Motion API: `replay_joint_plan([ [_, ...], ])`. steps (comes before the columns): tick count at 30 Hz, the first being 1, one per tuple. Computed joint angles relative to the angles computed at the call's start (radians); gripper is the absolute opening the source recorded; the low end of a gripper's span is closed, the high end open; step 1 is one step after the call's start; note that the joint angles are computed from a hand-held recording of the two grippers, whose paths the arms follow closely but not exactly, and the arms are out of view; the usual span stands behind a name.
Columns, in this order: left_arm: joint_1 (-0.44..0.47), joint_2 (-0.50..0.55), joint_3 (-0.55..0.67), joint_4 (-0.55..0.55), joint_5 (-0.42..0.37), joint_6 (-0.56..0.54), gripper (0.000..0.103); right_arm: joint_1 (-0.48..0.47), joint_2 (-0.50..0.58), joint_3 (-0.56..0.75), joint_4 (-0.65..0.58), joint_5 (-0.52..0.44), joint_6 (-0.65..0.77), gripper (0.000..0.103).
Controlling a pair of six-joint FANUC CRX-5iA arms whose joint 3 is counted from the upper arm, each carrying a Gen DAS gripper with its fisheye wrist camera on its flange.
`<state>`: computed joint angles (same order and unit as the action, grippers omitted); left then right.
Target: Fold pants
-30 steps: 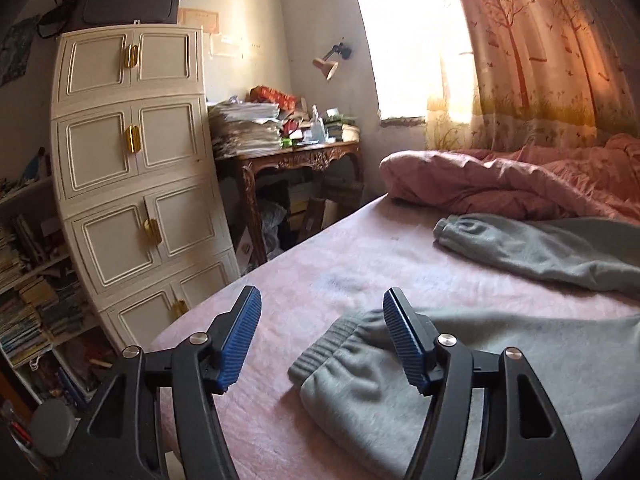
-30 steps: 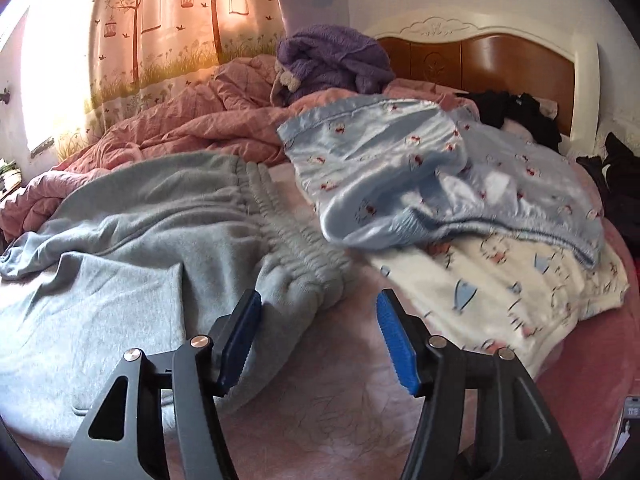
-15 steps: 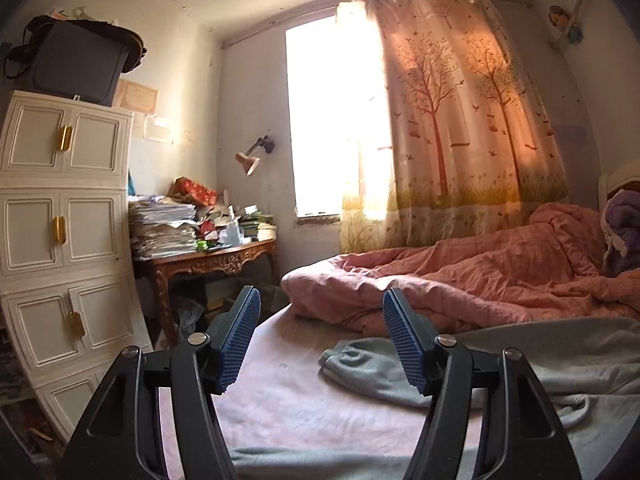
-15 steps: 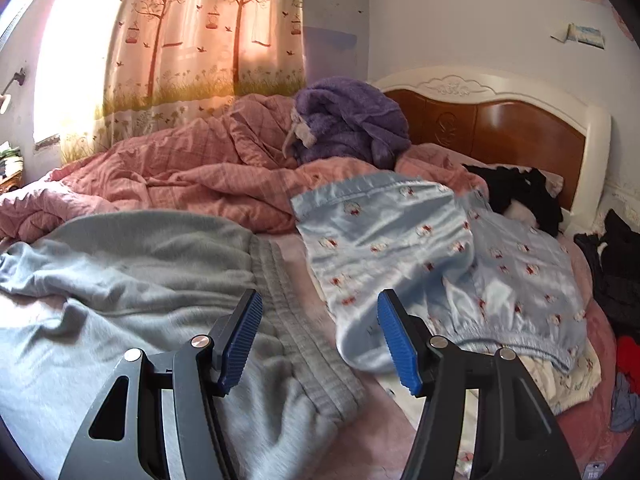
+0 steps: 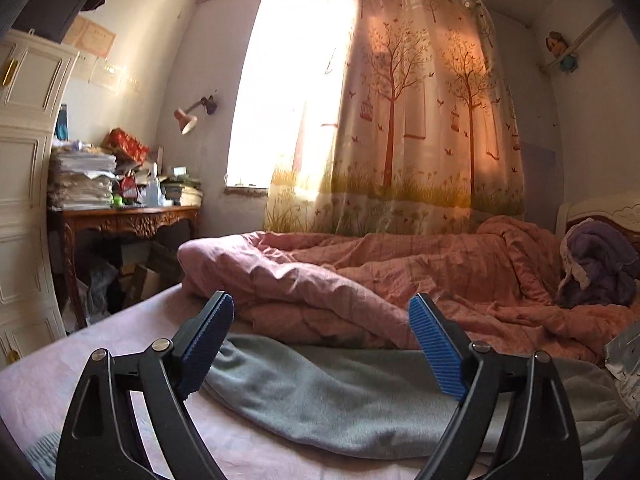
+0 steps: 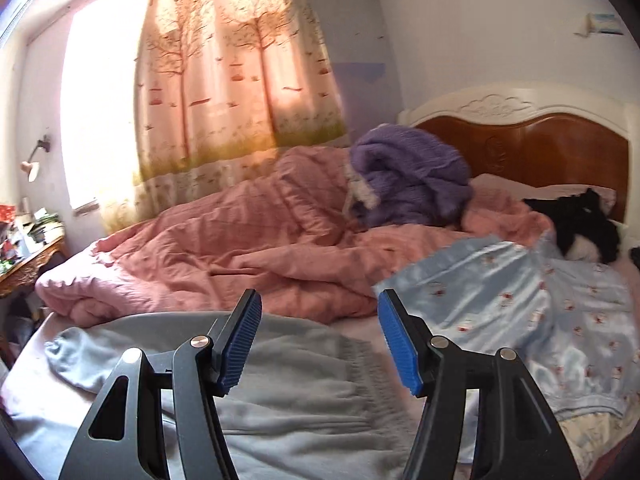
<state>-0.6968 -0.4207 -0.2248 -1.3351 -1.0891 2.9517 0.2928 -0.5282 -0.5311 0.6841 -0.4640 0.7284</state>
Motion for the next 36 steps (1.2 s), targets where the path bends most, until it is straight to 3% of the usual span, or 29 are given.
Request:
replay_joint_plan([
  [4, 0.088, 0.076, -0.043, 0.001, 0.044, 0.054, 0.088, 0.079, 0.107, 0.047, 0.104, -0.012, -0.051, 0.064],
  [8, 0.294, 0.072, -0.089, 0.198, 0.208, 0.034, 0.088, 0.171, 0.236, 0.194, -0.152, -0.084, 0.163, 0.066],
  [12, 0.413, 0.052, -0.122, 0.318, 0.267, 0.027, 0.088, 0.223, 0.421, 0.373, -0.372, -0.146, 0.300, 0.066],
  [14, 0.474, 0.042, -0.143, 0.379, 0.319, 0.011, 0.088, 0.223, 0.542, 0.520, -0.498, -0.228, 0.388, 0.066],
  [16, 0.479, 0.064, -0.137, 0.367, 0.314, 0.023, 0.088, 0.207, 0.663, 0.677, -0.607, -0.341, 0.483, 0.066],
  [19, 0.584, 0.078, -0.149, 0.531, 0.401, -0.135, 0.086, 0.186, 0.840, 0.885, -0.645, -0.495, 0.451, 0.066],
  [22, 0.602, 0.078, -0.153, 0.570, 0.416, -0.182, 0.086, 0.148, 0.969, 1.059, -0.714, -0.626, 0.424, 0.064],
  [26, 0.659, 0.095, -0.160, 0.713, 0.457, -0.360, 0.086, 0.194, 0.991, 1.030, -0.529, -0.558, 0.464, 0.060],
  [30, 0.674, 0.115, -0.156, 0.782, 0.460, -0.461, 0.086, 0.225, 1.021, 1.036, -0.418, -0.570, 0.542, 0.060],
  [32, 0.659, 0.124, -0.145, 0.768, 0.447, -0.464, 0.086, 0.228, 1.028, 1.046, -0.434, -0.566, 0.609, 0.060],
  [36, 0.661, 0.128, -0.144, 0.778, 0.445, -0.482, 0.087, 0.190, 1.056, 1.135, -0.616, -0.651, 0.737, 0.060],
])
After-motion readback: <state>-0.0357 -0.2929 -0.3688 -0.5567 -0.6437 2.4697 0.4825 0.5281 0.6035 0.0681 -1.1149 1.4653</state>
